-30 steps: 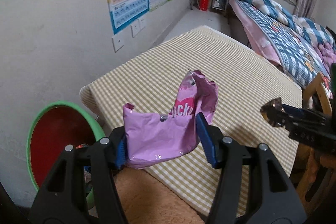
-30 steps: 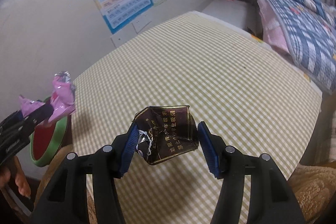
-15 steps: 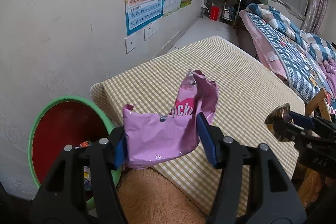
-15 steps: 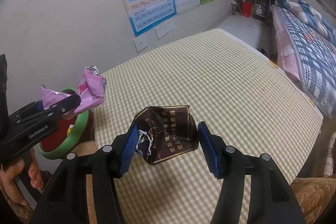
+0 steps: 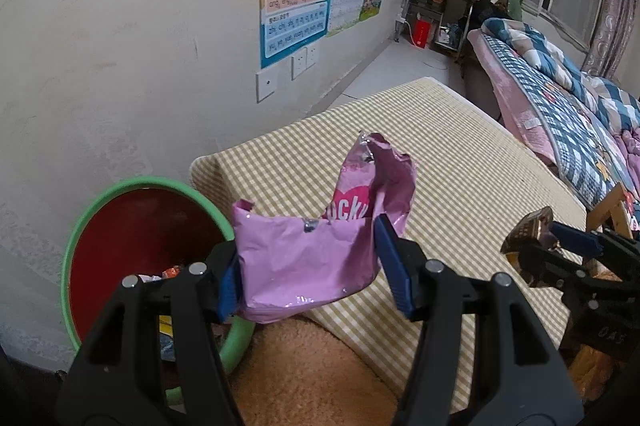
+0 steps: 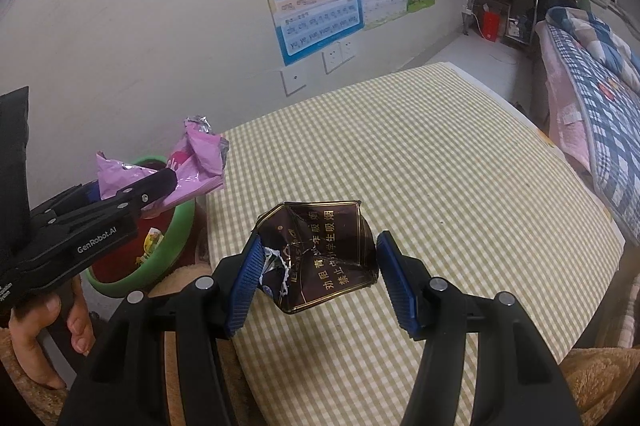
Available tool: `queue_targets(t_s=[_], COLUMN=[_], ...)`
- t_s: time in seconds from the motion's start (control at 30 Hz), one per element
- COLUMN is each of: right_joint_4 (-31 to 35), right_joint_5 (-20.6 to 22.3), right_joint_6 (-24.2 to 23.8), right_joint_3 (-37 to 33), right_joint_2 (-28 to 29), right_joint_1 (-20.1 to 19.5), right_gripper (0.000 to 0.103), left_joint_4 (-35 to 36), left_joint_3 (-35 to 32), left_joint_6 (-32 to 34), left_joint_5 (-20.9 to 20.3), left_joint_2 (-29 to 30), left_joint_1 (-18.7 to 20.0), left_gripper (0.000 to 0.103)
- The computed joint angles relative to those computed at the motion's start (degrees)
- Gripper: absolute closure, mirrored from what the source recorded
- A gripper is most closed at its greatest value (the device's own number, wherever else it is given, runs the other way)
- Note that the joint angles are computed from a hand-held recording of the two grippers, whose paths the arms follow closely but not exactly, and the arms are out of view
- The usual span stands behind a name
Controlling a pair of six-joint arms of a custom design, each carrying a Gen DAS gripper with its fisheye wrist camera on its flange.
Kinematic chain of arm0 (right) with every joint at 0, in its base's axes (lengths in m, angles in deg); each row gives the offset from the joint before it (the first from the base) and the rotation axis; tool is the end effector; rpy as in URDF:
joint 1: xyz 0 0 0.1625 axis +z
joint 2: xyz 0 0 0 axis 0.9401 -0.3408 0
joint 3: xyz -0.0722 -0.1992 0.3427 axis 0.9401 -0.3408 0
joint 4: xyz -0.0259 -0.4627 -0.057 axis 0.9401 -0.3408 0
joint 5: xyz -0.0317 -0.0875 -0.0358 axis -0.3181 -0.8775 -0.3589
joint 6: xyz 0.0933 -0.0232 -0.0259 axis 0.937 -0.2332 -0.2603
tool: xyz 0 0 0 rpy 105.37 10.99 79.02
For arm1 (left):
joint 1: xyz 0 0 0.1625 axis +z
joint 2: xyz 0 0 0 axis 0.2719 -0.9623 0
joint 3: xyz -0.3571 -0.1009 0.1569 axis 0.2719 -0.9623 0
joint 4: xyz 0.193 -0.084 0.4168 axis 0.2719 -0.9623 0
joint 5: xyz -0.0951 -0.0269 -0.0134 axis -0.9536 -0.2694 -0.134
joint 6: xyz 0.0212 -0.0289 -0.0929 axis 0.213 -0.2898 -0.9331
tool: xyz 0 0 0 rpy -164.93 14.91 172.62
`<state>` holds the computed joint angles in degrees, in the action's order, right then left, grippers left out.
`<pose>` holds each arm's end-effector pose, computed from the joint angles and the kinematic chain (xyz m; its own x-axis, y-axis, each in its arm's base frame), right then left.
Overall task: Collect trash
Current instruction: 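Carry the pink bag and dark brown wrapper over the red bin with both tools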
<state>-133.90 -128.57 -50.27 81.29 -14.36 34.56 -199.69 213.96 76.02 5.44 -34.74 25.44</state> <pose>0.1394 -0.3278 0.1480 -0.7220 0.4958 0.4827 -0.0942 0.6206 -0.7784 -0.2613 -0.4624 0.0225 -0.5322 0.7198 -0.4457 0.8367 0.5276 -0.1471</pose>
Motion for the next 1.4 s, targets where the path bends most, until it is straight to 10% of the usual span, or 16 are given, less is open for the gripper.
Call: queue_targets(t_s=[1.4], right_joint_4=[5.26], right_joint_5=[7.41], right_joint_6=[-7.58], right_joint_3=[-10.25], right_joint_2=[10.01], right_joint_1=[-0.38], right_gripper=[0.047], left_joint_4=[0.89], left_joint_3=[-1.37], left_joint_6=[-0.28], left_joint_5=[5.79], left_joint_2=[-3.14], left_joint_1=[7.52], left_gripper=[0.047])
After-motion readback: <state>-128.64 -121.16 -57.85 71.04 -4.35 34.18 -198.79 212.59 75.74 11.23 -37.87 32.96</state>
